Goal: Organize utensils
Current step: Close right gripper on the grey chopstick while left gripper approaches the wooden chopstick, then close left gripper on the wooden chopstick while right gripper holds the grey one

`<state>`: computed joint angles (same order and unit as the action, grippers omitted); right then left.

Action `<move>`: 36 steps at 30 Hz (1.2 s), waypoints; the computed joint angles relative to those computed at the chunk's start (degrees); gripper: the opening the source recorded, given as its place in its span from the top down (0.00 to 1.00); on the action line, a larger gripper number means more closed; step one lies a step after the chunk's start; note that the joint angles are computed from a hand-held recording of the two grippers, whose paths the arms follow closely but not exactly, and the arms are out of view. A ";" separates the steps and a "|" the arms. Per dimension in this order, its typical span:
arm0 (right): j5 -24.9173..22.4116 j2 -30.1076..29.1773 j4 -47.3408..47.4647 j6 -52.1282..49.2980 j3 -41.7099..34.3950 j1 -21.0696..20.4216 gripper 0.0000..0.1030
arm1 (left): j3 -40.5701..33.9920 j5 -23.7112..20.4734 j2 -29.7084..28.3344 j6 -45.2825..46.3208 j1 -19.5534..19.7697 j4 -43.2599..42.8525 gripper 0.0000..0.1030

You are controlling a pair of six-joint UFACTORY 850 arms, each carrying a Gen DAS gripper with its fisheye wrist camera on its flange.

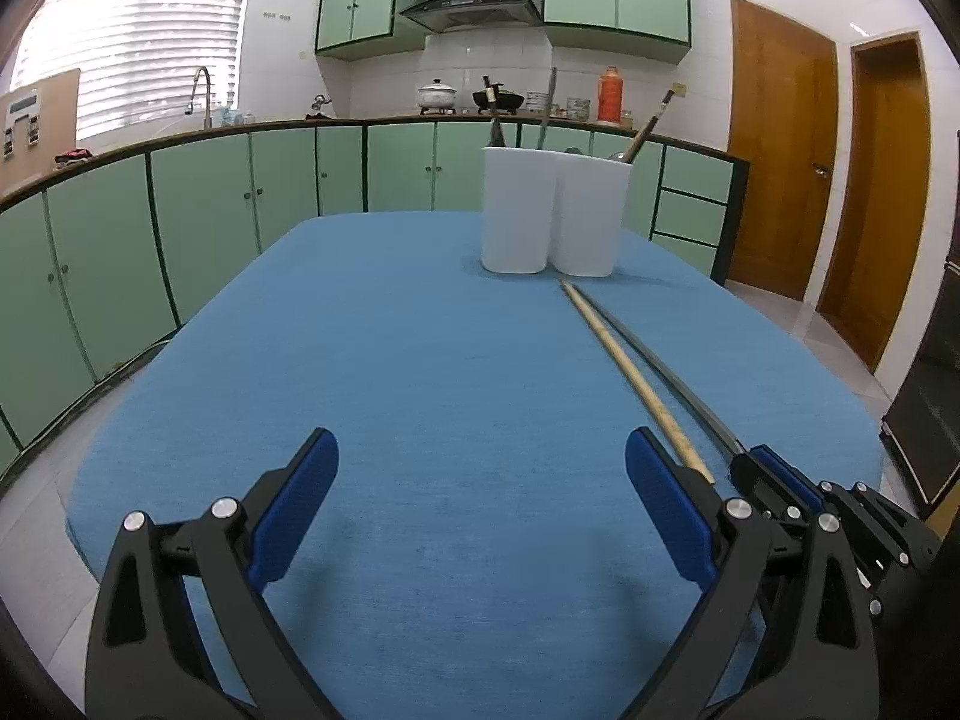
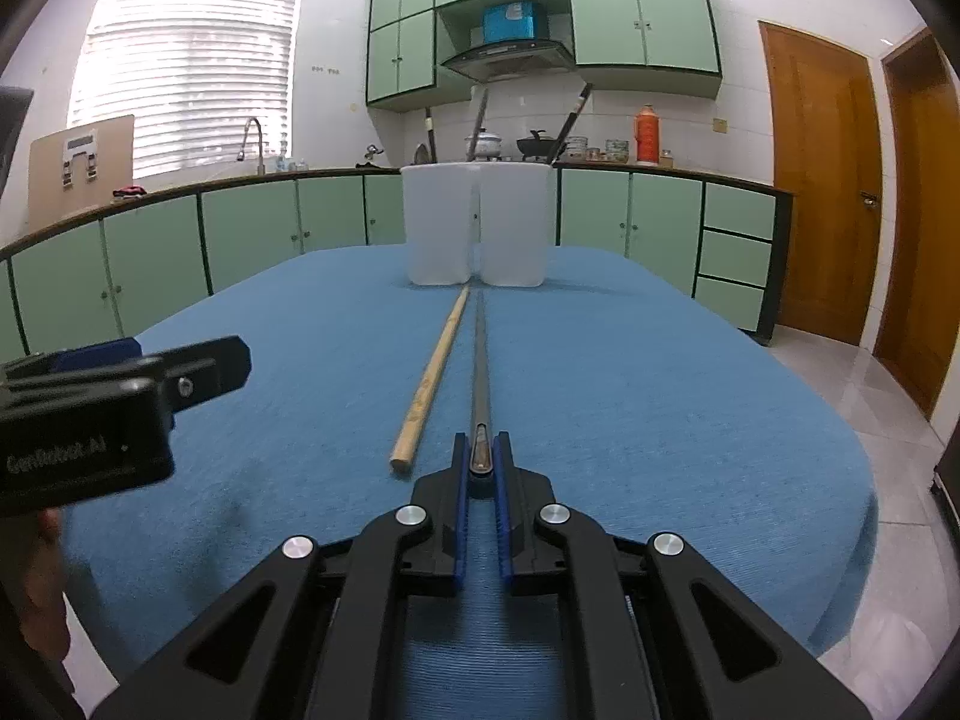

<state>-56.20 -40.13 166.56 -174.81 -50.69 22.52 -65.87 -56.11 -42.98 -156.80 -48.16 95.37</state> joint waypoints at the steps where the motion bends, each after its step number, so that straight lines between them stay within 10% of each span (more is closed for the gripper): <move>1: -0.21 0.11 0.22 -0.09 0.11 -0.14 0.93 | -0.36 0.03 -0.23 0.05 -0.10 0.12 0.09; 13: -2.89 0.94 2.52 2.86 1.30 -4.20 0.93 | -6.58 2.37 -4.04 2.49 -0.51 1.03 0.10; 36: -1.19 0.25 -2.69 7.83 -0.27 -6.96 0.93 | -16.92 7.79 -10.07 8.61 0.47 -2.79 0.77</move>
